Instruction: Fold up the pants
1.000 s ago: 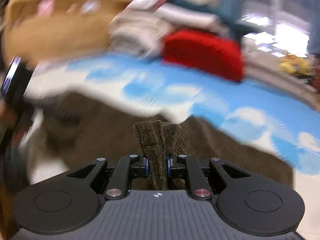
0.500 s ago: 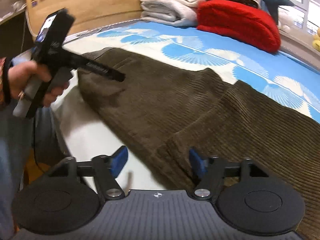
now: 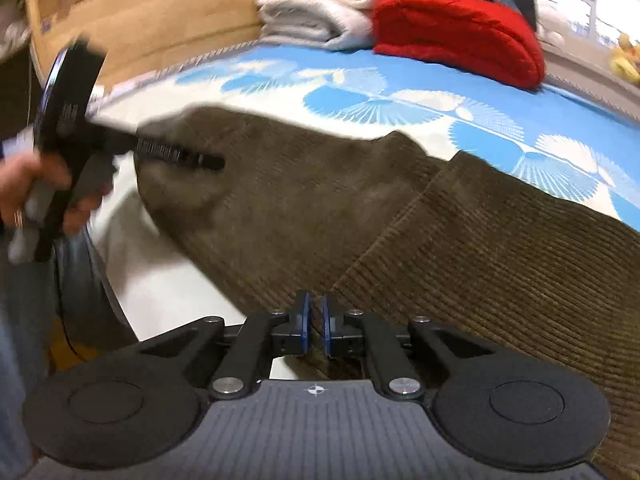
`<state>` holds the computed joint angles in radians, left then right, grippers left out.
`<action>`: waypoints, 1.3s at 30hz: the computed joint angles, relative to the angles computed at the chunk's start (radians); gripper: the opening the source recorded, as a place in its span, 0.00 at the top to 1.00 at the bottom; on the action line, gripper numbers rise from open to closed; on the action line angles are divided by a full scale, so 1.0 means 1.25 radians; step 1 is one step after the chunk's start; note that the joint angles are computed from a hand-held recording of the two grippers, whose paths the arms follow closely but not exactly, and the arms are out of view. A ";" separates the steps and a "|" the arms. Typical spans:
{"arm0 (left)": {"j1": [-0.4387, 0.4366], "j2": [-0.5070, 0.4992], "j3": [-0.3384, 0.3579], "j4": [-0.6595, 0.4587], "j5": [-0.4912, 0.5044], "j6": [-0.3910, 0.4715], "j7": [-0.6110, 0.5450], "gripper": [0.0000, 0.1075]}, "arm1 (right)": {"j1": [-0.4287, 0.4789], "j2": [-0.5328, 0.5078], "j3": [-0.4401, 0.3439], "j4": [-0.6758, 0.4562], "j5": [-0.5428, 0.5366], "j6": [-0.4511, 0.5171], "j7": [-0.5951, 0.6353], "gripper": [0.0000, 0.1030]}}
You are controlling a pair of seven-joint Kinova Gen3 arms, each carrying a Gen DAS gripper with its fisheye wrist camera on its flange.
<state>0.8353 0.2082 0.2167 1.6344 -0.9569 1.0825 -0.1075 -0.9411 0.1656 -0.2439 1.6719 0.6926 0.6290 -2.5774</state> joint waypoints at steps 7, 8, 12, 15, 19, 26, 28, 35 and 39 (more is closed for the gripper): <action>-0.014 -0.022 0.009 -0.021 0.003 -0.026 -0.025 0.04 | -0.175 -0.018 0.221 -0.034 0.156 0.048 -0.226 0.76; -0.019 -0.019 0.010 -0.030 0.007 -0.029 -0.045 0.04 | -0.179 -0.003 0.229 -0.049 0.185 0.067 -0.258 0.76; -0.025 0.004 -0.002 -0.047 0.006 -0.044 -0.085 0.04 | -0.070 0.072 0.134 -0.137 0.243 0.117 -0.280 0.77; -0.044 0.011 -0.017 -0.036 0.043 -0.078 -0.088 0.04 | 0.041 0.131 0.054 -0.233 0.191 0.131 -0.188 0.77; -0.079 0.009 -0.031 -0.034 0.117 -0.123 -0.128 0.04 | 0.189 0.211 -0.056 -0.344 0.061 0.119 -0.058 0.77; -0.101 -0.004 -0.039 -0.021 0.144 -0.138 -0.168 0.04 | 0.258 0.391 -0.222 -0.599 0.073 0.333 0.170 0.74; -0.117 -0.014 -0.039 -0.017 0.180 -0.160 -0.176 0.04 | 0.282 0.434 -0.294 -0.662 0.075 0.398 0.235 0.74; -0.126 -0.016 -0.035 -0.017 0.196 -0.183 -0.201 0.04 | 0.253 0.442 -0.198 -0.718 -0.053 0.412 0.354 0.83; -0.122 -0.018 -0.039 -0.014 0.193 -0.184 -0.193 0.04 | 0.185 0.417 -0.072 -0.692 -0.106 0.375 0.430 0.98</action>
<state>0.6822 0.1856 0.1678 1.6173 -0.7151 0.8530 -0.3487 -0.7104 0.6863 -0.3338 0.8071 0.5607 1.0977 -2.0405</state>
